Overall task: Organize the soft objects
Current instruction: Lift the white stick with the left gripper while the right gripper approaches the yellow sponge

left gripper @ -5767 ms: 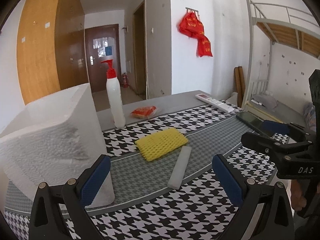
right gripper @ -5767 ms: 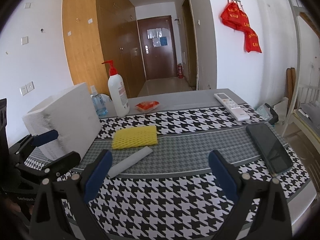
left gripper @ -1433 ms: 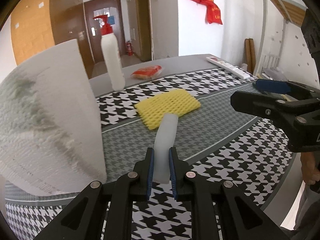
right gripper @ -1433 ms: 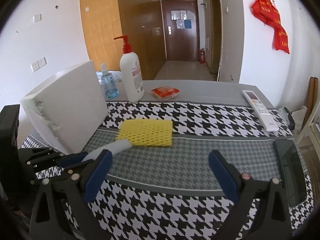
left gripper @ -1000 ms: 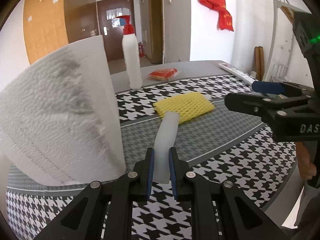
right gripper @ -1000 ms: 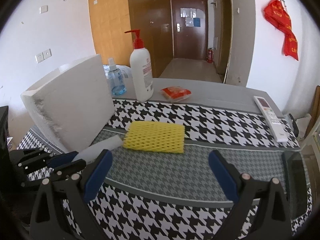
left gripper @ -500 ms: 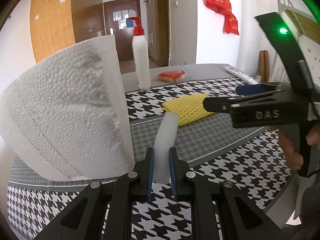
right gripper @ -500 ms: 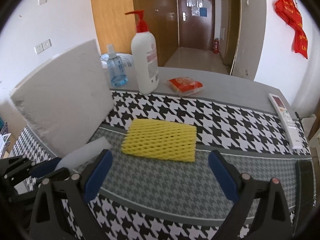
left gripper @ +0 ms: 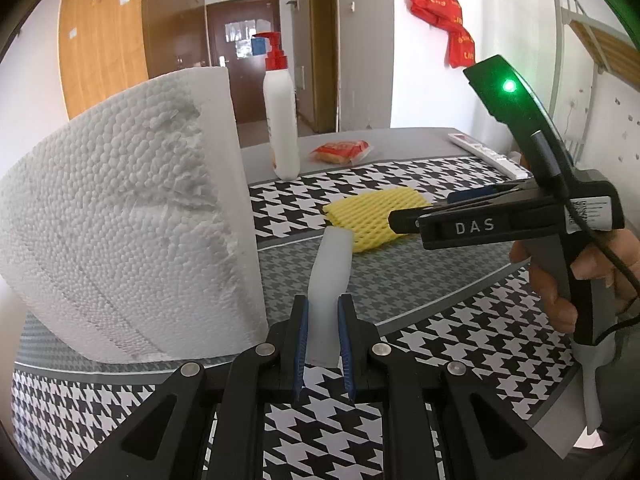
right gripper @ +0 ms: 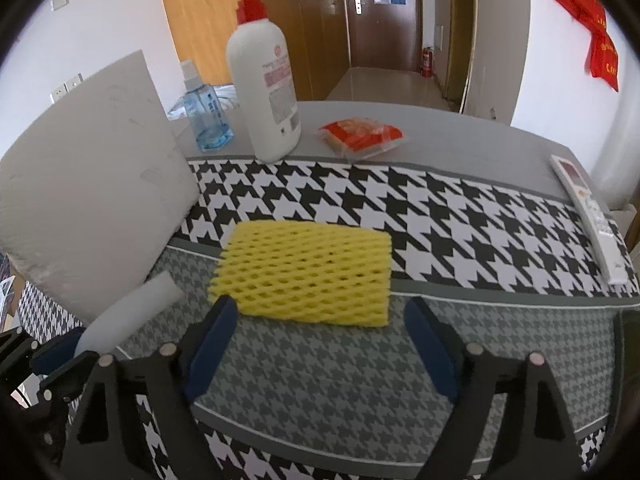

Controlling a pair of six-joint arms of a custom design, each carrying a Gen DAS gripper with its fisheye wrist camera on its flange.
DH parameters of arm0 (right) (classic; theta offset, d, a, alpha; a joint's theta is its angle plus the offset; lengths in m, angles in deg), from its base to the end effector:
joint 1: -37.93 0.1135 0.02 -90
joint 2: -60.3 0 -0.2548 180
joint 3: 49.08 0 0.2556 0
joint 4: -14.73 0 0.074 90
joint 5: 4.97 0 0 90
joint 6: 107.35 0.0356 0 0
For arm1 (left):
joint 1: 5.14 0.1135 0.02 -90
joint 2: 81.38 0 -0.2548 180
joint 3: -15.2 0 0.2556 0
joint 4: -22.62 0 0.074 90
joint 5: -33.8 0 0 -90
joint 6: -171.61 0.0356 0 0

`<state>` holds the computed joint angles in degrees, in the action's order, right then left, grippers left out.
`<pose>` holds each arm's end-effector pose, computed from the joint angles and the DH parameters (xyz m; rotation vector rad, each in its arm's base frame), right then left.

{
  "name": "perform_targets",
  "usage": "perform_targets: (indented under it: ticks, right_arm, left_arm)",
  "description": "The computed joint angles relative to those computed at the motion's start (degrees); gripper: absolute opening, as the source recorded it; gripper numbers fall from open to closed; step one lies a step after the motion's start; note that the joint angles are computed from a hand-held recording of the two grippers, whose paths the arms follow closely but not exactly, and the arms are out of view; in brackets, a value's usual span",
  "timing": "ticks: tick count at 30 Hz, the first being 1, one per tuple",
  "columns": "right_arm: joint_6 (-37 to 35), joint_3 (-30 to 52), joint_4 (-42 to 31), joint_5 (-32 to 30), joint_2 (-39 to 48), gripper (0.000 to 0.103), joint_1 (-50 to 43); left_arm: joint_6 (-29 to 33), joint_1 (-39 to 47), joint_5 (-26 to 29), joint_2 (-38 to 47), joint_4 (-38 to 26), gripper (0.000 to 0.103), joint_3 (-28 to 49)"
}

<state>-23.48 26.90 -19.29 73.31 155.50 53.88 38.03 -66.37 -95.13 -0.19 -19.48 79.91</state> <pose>0.3341 0.1030 0.1959 -0.5626 2.4380 0.3268 0.1539 -0.2339 0.2060 0.1261 2.2933 -0.0166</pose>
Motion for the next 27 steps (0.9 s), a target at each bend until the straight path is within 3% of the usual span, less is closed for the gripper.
perform_targets:
  ticks: [14,22,24,27]
  right_arm:
    - [-0.78,2.19,-1.24,0.49,3.67,0.068,-0.46]
    - [-0.82,1.66,-0.17,2.91,3.35,0.038,-0.13]
    - [-0.82,1.79,-0.31,2.52,3.42,0.024,-0.27]
    - [-0.74,2.26,-0.72,2.43,3.72,0.018,-0.36]
  left_arm:
    - [0.99,0.50,0.74,0.17,1.46,0.016,-0.34]
    - [1.21,-0.18,0.10,-0.42,1.37,0.016,-0.53]
    - [0.98,-0.15,0.05,-0.40,1.28,0.016,-0.46]
    - [0.68,-0.29,0.00,-0.55,1.07,0.016,-0.56]
